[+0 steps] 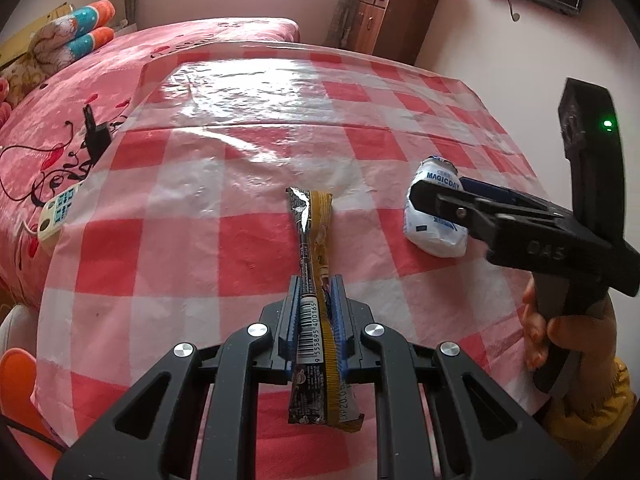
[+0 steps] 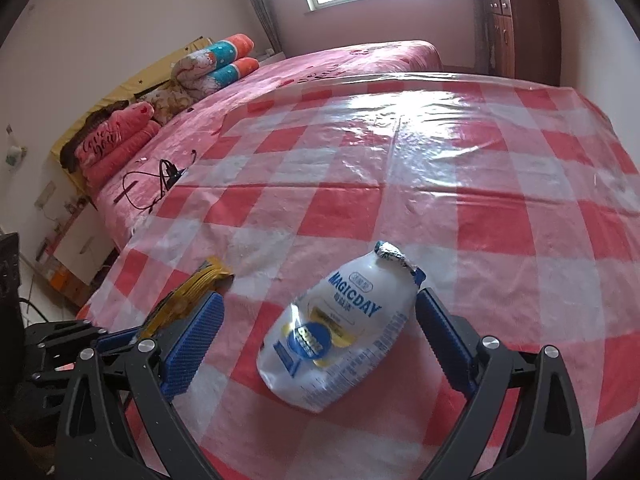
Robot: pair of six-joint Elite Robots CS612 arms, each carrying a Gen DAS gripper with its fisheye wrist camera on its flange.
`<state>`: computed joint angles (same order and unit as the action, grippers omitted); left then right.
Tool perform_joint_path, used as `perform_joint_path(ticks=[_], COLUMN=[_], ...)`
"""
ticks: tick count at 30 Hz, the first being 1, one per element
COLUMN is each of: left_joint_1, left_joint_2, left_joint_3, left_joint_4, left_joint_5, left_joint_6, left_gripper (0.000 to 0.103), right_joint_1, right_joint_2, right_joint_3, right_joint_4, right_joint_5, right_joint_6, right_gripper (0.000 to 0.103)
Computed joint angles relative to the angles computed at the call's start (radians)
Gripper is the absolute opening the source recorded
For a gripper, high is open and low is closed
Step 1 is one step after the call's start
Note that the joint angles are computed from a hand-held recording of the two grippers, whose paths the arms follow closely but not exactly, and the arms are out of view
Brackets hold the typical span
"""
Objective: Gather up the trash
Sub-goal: 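Take the Magicday bottle with the right gripper while the left keeps the snack stick, then lift the snack stick and Magicday bottle and carry them to the bucket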
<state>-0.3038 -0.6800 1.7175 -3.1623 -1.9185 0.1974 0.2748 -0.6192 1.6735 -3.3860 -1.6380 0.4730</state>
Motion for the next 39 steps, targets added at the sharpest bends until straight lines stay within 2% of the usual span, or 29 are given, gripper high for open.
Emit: perform_joint_path(ticks=[4, 10, 11, 12, 24, 39], left_joint_1=[0.018, 0.043, 0.048, 0.051, 0.083, 0.119], left_joint_2=[0.001, 0.004, 0.005, 0.006, 0.017, 0.024], left_joint_3=[-0.001, -0.004, -0.005, -0.007, -0.009, -0.007], left_joint_4=[0.002, 0.003, 0.004, 0.003, -0.005, -0.031], left_joint_5=[-0.022, -0.056, -0.064, -0.071, -0.14, -0.217], left_joint_6=[-0.003, -0.01, -0.01, -0.01, -0.009, -0.024], left_gripper=[0.016, 0.016, 0.016, 0.016, 0.016, 0.016], right_joint_1=[0.011, 0.033, 0.036, 0.037, 0.052, 0.061], right_joint_2=[0.012, 0.018, 0.019, 0.019, 0.016, 0.002], right_joint_3=[-0.029, -0.06, -0.063, -0.063, -0.058, -0.033], right_joint_4=[0.04, 0.095, 0.1, 0.101, 0.092, 0.029], right_joint_5=[0.004, -0.037, -0.045, -0.051, -0.1, -0.044], right_joint_6=[-0.035, -0.11, -0.113, -0.113, -0.111, -0.041], right_gripper=[0.092, 0.066, 0.058, 0.056, 0.055, 0.054])
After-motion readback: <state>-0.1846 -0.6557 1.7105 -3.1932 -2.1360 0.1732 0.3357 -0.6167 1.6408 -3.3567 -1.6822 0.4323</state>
